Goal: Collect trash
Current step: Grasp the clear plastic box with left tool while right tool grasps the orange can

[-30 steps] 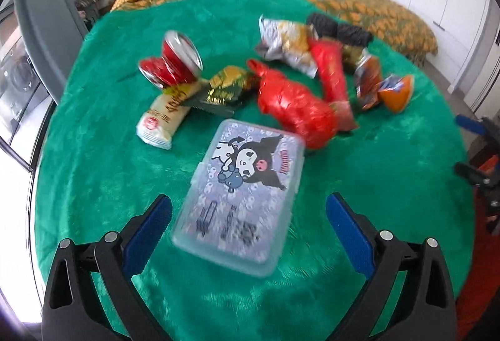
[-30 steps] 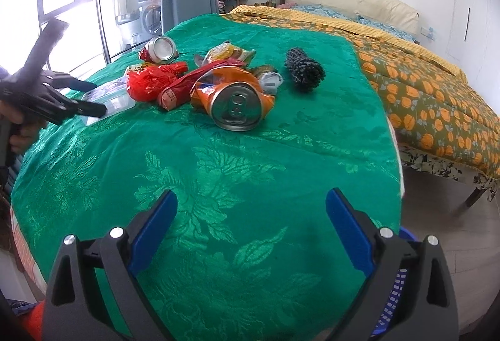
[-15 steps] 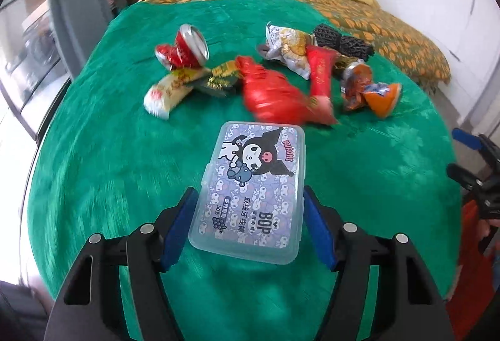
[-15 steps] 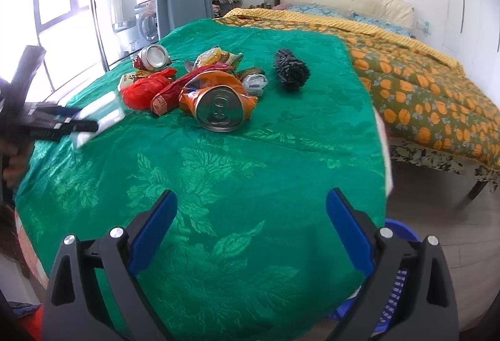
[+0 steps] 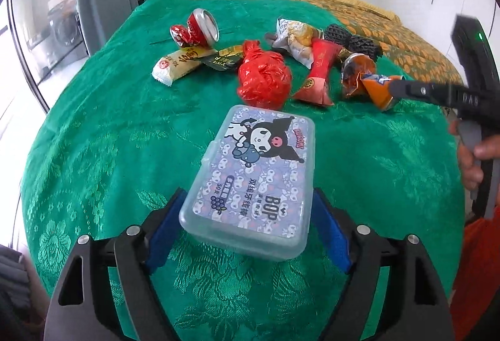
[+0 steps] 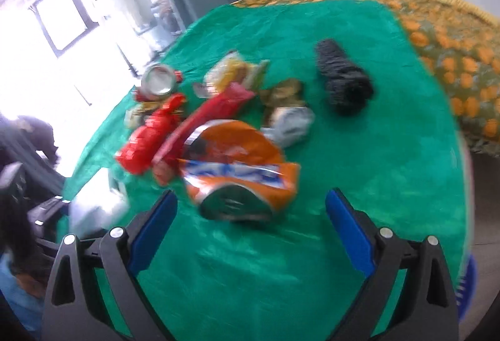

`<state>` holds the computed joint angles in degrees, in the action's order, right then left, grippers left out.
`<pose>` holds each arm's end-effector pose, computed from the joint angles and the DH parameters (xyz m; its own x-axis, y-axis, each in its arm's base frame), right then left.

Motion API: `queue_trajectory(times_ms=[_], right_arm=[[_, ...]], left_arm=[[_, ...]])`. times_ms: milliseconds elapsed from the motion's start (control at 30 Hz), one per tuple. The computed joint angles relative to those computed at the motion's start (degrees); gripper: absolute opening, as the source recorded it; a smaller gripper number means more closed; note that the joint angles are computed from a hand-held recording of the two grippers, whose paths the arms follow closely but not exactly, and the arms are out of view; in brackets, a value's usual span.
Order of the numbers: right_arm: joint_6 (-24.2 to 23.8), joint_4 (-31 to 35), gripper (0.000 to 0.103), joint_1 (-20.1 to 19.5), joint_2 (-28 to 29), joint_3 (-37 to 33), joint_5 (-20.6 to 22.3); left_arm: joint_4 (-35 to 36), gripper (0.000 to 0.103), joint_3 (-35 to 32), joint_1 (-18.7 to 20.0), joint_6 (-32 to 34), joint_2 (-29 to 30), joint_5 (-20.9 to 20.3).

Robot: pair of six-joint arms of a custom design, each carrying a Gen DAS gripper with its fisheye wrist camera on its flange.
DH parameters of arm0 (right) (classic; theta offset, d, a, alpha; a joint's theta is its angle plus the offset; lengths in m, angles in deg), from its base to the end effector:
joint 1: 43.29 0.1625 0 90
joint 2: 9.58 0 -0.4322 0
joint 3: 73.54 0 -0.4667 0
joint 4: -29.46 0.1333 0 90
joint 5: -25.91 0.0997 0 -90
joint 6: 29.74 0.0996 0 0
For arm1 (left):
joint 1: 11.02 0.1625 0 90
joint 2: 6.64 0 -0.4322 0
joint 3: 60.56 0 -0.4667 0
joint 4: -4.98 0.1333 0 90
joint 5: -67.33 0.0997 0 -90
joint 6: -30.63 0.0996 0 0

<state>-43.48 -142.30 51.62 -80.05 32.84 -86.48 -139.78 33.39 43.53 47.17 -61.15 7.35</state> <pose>0.1513 -0.6474 0.3035 -0.9034 0.0228 0.4281 -0.2823 0.7200 -0.6340 -0.2744 -0.7011 0.1611 -0.5904 0.6019 -0.5378 0.7589 0.6409 -0.1159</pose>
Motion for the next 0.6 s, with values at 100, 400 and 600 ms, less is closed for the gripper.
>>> queue_trajectory(times_ms=[100,400,600], right_arm=[[-1.87,2.8,0.092,-0.04,-1.24,1.19,7.03],[-10.04,7.03,0.092,3.16,-3.72,4.26,5.05],[-2.63,1.98,0.092,2.28,-3.45,4.23,-1.19]], left_arm=[[-0.32,0.079,0.12,0.26,-0.31,-0.24,-0.82],[-0.75,0.08,0.44,0.58,-0.6,-0.68,-1.65],[-0.21,0.084,0.79,0.54,-0.38,-1.07,-2.09]])
